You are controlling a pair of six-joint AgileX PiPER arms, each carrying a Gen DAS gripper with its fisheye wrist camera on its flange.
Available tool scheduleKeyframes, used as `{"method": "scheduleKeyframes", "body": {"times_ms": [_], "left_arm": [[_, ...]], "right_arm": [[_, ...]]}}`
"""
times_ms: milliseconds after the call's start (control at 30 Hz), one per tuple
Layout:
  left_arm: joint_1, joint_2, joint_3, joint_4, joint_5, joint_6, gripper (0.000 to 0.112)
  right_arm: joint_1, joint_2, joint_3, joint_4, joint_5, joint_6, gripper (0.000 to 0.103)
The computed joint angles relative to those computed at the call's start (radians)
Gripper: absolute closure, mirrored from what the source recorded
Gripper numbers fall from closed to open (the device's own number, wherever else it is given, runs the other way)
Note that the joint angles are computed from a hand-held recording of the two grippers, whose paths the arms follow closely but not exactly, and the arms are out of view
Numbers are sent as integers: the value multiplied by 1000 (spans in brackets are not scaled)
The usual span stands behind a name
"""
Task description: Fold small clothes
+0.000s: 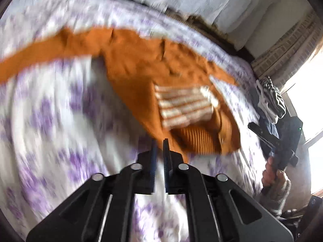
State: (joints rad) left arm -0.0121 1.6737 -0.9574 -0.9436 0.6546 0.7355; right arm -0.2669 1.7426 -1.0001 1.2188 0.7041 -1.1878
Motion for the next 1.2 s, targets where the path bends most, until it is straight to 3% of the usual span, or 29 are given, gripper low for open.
{"method": "scheduleKeyframes", "body": {"times_ms": [33, 67, 133, 200, 267, 300, 367, 400, 433, 467, 500, 567, 667, 733, 867, 967, 1033, 1100, 1133, 1167, 1200], "left_arm": [[11, 16, 10, -23, 15, 21, 93], [10, 34, 21, -53, 10, 48, 77], [-7, 45, 44, -103, -41, 90, 58], [-12, 45, 60, -188, -44, 162, 47], [-40, 68, 32, -229, -61, 177, 29], [-70, 78, 22, -206, -103, 133, 28], [-127, 147, -42, -73, -150, -39, 31], [-155, 156, -47, -32, -196, -87, 34], [-169, 143, -40, -1, -228, -95, 59], [-176, 133, -42, 8, -221, -63, 93], [-163, 131, -48, -24, -173, -14, 105], [-123, 88, -45, -29, -108, 4, 107], [-44, 3, -31, -31, 7, 65, 107], [-8, -27, -21, 6, 73, 82, 107], [7, 63, 0, 138, 85, -3, 105], [68, 60, 29, 68, 108, 65, 103], [67, -23, 43, 70, 55, 54, 102], [28, -73, 29, 100, 4, 16, 81], [-1, -80, 7, 123, -17, -15, 57], [-44, -71, -27, 153, -62, -68, 41], [-89, -59, -51, 190, -105, -132, 39]], "right_arm": [[-7, 13, 4, 10, 12, -8, 37], [-11, 18, 21, 37, 21, -33, 37], [6, 33, 24, 32, 25, -36, 37], [25, 66, 1, 32, 42, -15, 37], [52, 96, -17, 34, 50, 11, 37], [66, 115, -32, 30, 48, 27, 37], [99, 147, -44, 29, 27, 50, 48], [108, 156, -40, 43, 16, 39, 60], [118, 153, -29, 59, -12, 20, 77], [110, 145, -18, 81, -14, -12, 86], [95, 136, -10, 96, 2, -27, 96], [63, 110, 5, 120, 30, -52, 97], [14, 44, 24, 110, 61, -66, 97], [11, 24, 12, 8, 51, -14, 97], [77, 37, 38, -206, -86, 98, 90], [51, 21, 61, -171, -77, 70, 87], [51, -28, 62, -149, -100, 69, 86], [78, -46, 23, -158, -106, 82, 84], [108, -37, -21, -165, -96, 104, 82], [136, -22, -57, -173, -97, 126, 80], [183, 8, -110, -196, -108, 160, 75]]}}
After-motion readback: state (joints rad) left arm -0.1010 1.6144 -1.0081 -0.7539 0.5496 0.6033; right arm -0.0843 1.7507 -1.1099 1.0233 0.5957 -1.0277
